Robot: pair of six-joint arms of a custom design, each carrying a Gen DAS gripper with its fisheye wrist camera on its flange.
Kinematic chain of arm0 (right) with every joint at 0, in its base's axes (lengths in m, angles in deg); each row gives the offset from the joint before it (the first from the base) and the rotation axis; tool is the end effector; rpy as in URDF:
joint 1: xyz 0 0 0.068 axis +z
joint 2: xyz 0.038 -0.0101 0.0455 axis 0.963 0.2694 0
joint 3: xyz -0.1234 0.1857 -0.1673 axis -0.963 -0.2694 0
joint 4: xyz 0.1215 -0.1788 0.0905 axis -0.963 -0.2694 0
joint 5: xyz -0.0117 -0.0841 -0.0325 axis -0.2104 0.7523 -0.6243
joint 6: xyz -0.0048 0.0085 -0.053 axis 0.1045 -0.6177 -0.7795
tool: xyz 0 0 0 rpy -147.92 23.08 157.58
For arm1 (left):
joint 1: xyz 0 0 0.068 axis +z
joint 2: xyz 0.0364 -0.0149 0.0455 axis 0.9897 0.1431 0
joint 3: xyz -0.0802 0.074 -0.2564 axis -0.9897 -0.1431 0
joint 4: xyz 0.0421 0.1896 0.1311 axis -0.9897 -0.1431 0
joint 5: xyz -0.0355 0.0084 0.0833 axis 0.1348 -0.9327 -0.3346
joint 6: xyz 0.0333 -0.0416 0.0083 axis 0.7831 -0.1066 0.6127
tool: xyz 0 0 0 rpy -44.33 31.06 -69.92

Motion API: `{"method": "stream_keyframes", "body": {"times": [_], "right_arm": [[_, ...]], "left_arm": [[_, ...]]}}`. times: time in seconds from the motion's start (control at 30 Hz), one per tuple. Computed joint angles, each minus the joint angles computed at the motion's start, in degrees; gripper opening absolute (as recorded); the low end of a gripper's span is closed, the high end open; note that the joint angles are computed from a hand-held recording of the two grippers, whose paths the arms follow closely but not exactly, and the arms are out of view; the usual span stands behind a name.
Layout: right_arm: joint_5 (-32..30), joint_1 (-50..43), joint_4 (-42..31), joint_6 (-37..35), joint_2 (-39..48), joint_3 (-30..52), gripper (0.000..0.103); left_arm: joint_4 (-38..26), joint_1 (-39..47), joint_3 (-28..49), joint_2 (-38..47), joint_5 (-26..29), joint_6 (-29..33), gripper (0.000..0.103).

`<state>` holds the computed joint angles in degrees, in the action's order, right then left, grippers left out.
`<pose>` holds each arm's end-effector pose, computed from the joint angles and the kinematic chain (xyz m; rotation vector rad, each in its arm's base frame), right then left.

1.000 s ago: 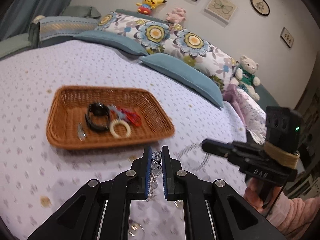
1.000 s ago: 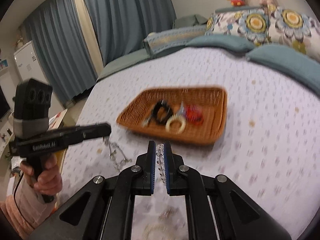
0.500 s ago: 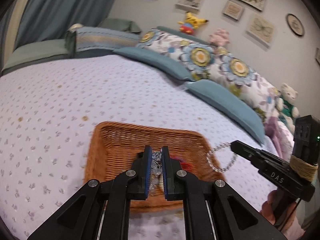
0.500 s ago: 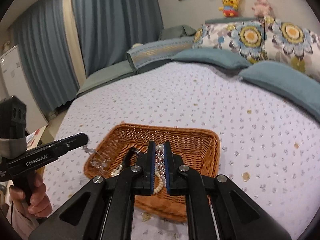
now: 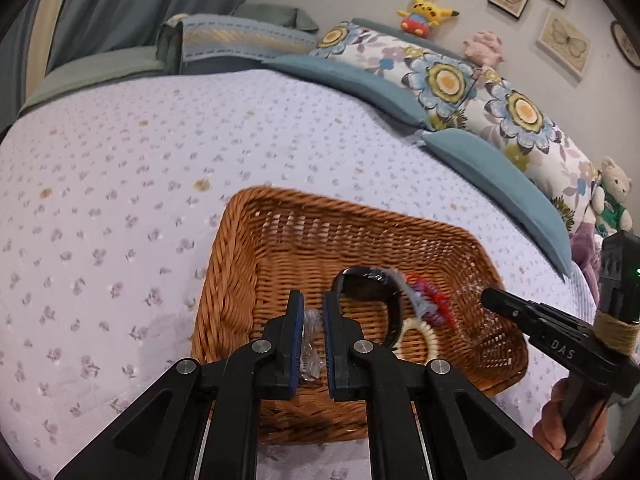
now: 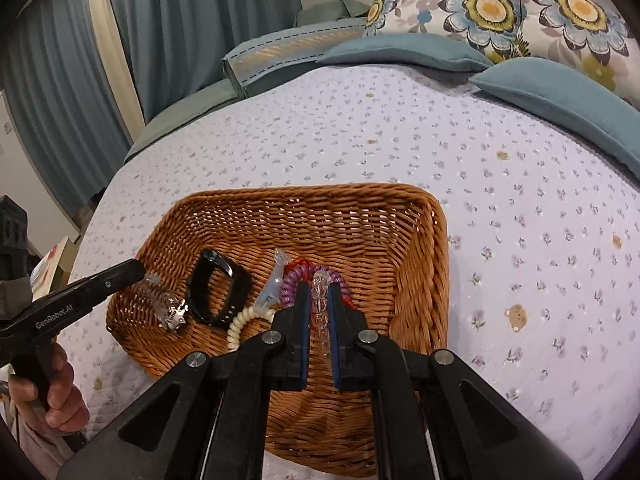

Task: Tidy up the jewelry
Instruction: 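Carry the silver charm with the left gripper while the right carries beads into the basket, then grasp the silver charm cluster with the left gripper while the right grasps a small gold charm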

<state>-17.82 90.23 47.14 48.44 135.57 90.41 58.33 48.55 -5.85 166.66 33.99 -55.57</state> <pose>0.3185 0.0995 0.2176 -0.4078 2.4116 0.4369 0.2717 -0.1667 0.2013 -0.2686 2.3081 -0.3375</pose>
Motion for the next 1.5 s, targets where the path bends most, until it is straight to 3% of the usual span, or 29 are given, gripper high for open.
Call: {"method": "stream_keyframes", "body": {"times": [0.2, 0.23, 0.27, 0.33, 0.37, 0.67, 0.8, 1.0, 1.17, 1.27, 1.37, 1.5], "right_arm": [[-2.1, -1.1, -1.4, 0.0, 0.2, 0.5, 0.012], [-2.3, -1.3, -1.6, 0.0, -0.1, 0.4, 0.014], [-2.4, -1.6, -1.7, -0.2, -0.5, 0.1, 0.018], [-2.7, -1.8, -2.0, -0.4, -2.0, -0.7, 0.034], [-3.1, -2.2, -1.9, -0.6, -3.2, -1.6, 0.038], [-6.1, -3.8, -9.9, -3.6, -15.8, -6.4, 0.038], [-8.6, -5.3, -15.6, -4.9, -24.8, -10.5, 0.038], [-10.0, -7.0, -23.9, -6.0, -38.7, -16.8, 0.038], [-9.2, -6.8, -28.4, -7.1, -47.7, -21.8, 0.038], [-8.9, -5.3, -29.0, -6.3, -50.8, -25.1, 0.038], [-8.9, -4.7, -28.6, -6.2, -51.8, -27.7, 0.038], [-8.8, -4.9, -27.4, -6.7, -50.8, -30.0, 0.038]], "left_arm": [[2.9, 2.3, -2.9, -0.2, 5.1, -1.4, 0.014], [3.0, 2.5, -2.8, -0.2, 5.7, -1.4, 0.023], [2.9, 2.2, -2.9, -0.6, 5.3, -1.6, 0.038], [2.7, 0.6, -3.3, -1.9, 2.2, -1.7, 0.058], [2.7, -0.1, -3.5, -2.5, 1.3, -1.7, 0.058], [-4.8, -7.6, -1.6, -9.9, -3.3, -2.7, 0.058], [-11.1, -14.5, -0.9, -14.8, -9.3, -5.8, 0.058], [-18.1, -29.8, -4.5, -23.3, -21.5, -17.8, 0.058], [-27.3, -42.7, -5.9, -24.1, -30.7, -35.0, 0.058], [-30.4, -47.8, -7.7, -22.3, -31.9, -45.4, 0.058], [-30.0, -50.3, -10.1, -19.4, -29.7, -50.9, 0.058], [-28.9, -48.9, -9.8, -14.4, -25.5, -49.6, 0.053]]}}
